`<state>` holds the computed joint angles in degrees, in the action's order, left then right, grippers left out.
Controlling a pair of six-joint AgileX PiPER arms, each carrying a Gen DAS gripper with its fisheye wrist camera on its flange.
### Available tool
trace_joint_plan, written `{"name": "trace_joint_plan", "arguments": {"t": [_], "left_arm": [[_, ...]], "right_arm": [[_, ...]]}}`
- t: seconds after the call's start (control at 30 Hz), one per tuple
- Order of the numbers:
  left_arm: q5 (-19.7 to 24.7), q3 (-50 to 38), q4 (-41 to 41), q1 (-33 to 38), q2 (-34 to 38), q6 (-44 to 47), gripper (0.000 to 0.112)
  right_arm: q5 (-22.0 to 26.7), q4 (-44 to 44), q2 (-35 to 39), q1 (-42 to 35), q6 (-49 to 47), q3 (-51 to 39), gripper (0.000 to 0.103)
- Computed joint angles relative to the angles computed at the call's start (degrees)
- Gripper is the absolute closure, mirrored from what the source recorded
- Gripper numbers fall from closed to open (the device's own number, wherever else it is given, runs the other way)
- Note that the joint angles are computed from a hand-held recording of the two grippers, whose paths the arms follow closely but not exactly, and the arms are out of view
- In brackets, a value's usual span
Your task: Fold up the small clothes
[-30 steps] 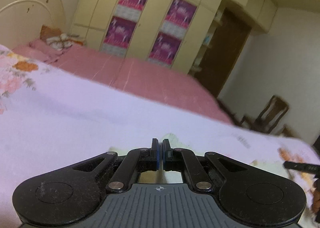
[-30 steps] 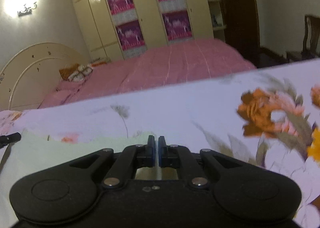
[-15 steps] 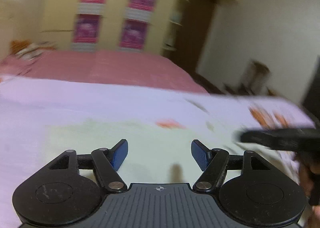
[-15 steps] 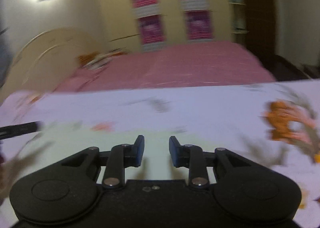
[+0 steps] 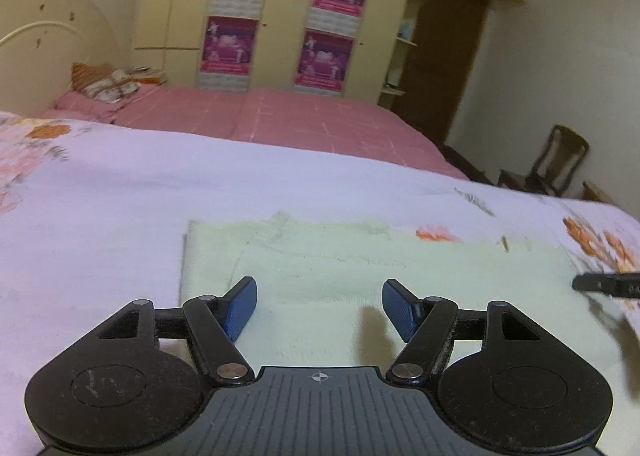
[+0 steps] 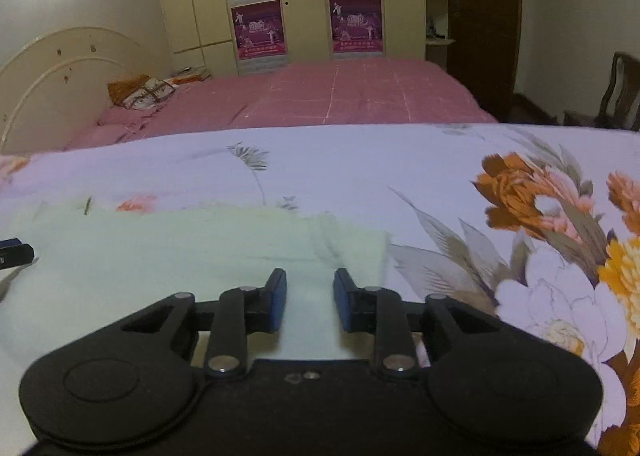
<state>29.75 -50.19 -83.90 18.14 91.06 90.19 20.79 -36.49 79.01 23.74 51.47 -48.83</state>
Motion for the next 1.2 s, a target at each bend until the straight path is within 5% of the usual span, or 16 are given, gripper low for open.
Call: {"name": "trace_joint_plan", "arguments": {"t": [0.2, 0.37, 0.43, 0.7, 0.77, 0.83, 0.97, 1.1, 1.2], "left_arm": [[3.4, 8.6, -1.6, -2.2, -8.9, 2.5, 0.043], [-4.7, 15.8, -4.7, -9.3, -14.1, 6.7, 0.042], [-4.3, 16.1, -4.8, -8.6, -14.3, 8.2, 0.041], [3.6, 14.2, 4.0, 4.7, -14.0, 4.7, 0.041], [2.8, 15.1, 3.8, 4.6, -14.7, 6.1, 0.041], [-0.4, 15.9, 4.8, 1.9, -16.5, 3.5, 0.041], [6.3, 17.9, 9.7, 3.0, -22.8, -5.1, 0.041], [7.1, 23.5, 14.0, -0.1, -31.5, -10.2, 0.041], [3.6, 27.2, 19.9, -5.1, -35.9, -16.2, 0.041]], "right_arm": [[2.6, -4.7, -6.4, 10.3, 5.3, 2.3, 0.071], [6.1, -12.0, -3.7, 21.8, 13.5, 1.9, 0.072], [9.1, -15.9, -1.5, 25.1, 17.9, 1.6, 0.07], [11.8, -13.7, -8.2, 19.7, 16.5, 6.4, 0.061], [12.1, -12.2, -10.1, 18.4, 15.4, 7.8, 0.063], [11.7, -11.0, -10.4, 18.2, 14.4, 7.8, 0.063], [15.7, -11.4, -11.9, 23.6, 18.0, 6.1, 0.063], [20.0, -12.5, -13.4, 33.3, 23.0, 6.6, 0.063], [23.8, -13.3, -12.4, 40.4, 27.8, 7.1, 0.063]]}}
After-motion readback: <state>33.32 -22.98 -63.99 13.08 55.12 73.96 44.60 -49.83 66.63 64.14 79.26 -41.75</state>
